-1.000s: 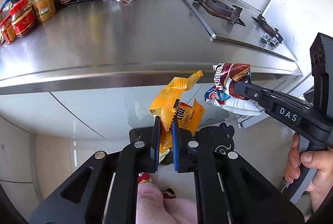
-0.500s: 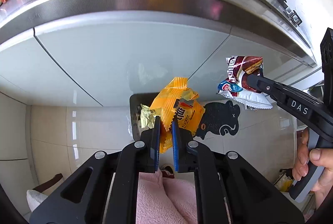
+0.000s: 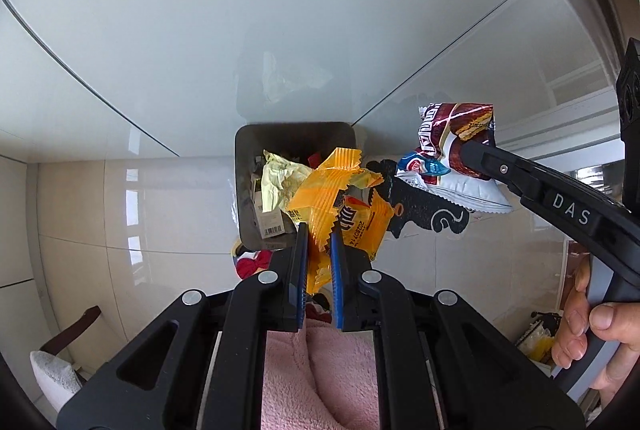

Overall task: Collect trash
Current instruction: 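Carry soap bag and wrapper down into the bin and release both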

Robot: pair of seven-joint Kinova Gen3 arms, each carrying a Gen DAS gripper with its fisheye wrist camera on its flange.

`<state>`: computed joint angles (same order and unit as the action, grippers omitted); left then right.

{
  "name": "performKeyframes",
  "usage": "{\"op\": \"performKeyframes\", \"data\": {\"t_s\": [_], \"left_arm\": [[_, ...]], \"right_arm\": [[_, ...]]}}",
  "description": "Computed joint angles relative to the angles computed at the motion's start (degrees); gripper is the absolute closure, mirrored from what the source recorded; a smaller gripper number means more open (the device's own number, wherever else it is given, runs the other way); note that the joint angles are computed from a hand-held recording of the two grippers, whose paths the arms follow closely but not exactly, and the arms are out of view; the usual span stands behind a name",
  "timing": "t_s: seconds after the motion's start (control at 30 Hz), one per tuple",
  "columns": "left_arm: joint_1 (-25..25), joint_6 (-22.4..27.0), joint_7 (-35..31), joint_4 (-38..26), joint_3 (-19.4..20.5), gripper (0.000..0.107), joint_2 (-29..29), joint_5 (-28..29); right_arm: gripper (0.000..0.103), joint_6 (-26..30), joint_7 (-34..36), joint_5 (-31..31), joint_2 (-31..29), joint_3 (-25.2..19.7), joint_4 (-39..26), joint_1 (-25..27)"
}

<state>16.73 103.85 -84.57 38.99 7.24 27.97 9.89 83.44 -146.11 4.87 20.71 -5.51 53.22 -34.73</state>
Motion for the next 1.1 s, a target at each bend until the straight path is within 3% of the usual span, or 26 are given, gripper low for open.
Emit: {"op": "performKeyframes", "data": {"t_s": [0.17,0.4,0.73,0.9,1.0,1.03,1.1], "left_arm": [[-0.73,-3.68,0.40,6.58,-0.03,0.099,0.49,1.03],[-0.83,-7.06,0.16,10.64,0.02,0.099,2.22,0.80],[-1.72,-6.14,1.22,9.64,0.04,0.095,4.28,1.16],[-2.48,-5.16,0.95,8.78,0.35,0.084,4.71,2.21],[-2.43,-5.44,1.08,9.01,0.32,0.079,4.42,2.42],[-2.41,-5.38,1.15,8.97,0.32,0.079,4.37,2.45],[-2.40,-5.18,1.09,8.65,0.33,0.078,4.41,2.43]], "right_arm": [[0.092,-3.61,-0.61,-2.42,1.86,-0.19,3.44,1.44],[0.092,-10.05,-2.85,-5.04,3.54,0.08,8.60,3.22],[0.088,-12.91,-3.69,-8.58,5.83,-0.43,9.11,4.78],[0.087,-12.95,-3.92,-10.13,6.41,-0.54,8.73,5.62],[0.074,-13.42,-3.69,-10.90,6.51,-0.60,8.88,6.15],[0.064,-13.42,-3.91,-10.83,6.53,-0.48,8.68,6.05],[0.061,-13.32,-4.56,-10.23,6.67,-0.11,8.06,5.65]]}}
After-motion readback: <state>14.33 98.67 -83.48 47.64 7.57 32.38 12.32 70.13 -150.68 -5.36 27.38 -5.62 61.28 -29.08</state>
